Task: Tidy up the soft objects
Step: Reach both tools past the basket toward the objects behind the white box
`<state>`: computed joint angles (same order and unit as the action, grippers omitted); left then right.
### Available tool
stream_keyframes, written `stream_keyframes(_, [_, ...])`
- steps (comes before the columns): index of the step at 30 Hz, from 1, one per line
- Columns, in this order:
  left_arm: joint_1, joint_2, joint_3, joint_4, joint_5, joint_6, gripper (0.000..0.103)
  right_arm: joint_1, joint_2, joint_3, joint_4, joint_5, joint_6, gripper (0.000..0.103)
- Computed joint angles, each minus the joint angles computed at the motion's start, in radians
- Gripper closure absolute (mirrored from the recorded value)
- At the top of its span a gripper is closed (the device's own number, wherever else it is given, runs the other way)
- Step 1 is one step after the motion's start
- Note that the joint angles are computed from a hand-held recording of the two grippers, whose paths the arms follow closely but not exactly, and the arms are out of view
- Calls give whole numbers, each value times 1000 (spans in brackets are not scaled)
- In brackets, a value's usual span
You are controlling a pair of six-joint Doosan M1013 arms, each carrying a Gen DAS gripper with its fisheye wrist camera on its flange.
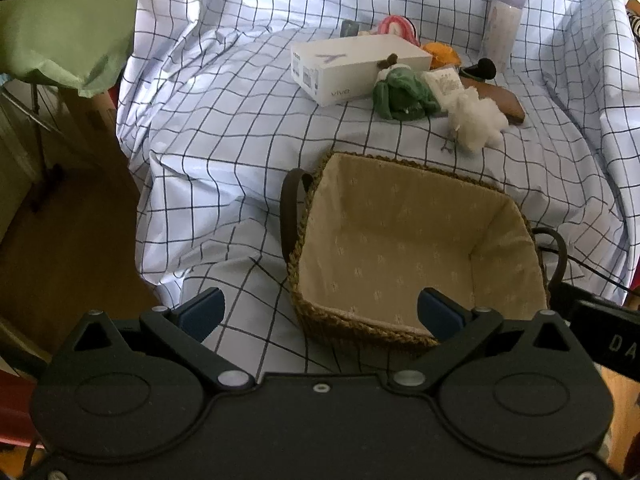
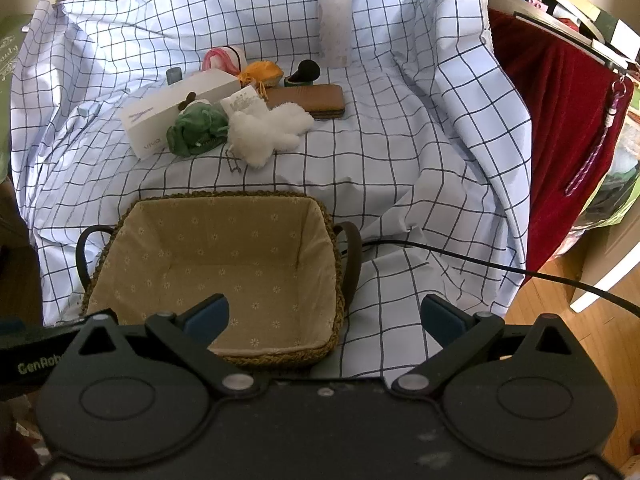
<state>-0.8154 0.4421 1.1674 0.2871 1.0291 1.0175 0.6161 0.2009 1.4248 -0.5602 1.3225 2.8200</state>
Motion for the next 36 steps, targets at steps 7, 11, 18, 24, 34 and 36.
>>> stream_keyframes(7, [10,26,-35,-26,41,11,3,-23,10,-11,20,-18,-11,1])
stream_keyframes(11, [20,46,-69,-41,66,22,3,-37,21,-28,25,-23,-27,1])
stream_keyframes(18, [47,108,-182,-110,128,76,3,-73,45,-67,41,-20,-60,1])
stream_keyframes(24, [55,160,-269,-92,154,84,3,-107,71,-103,57,-21,-93,1])
stream_keyframes(34, [72,215,-344,-41,86,80,7,-178,114,-146,99,-94,-121,1])
stream_keyframes(36, [78,231,-367,-58,84,103,9,-190,123,-150,101,-109,-114,1])
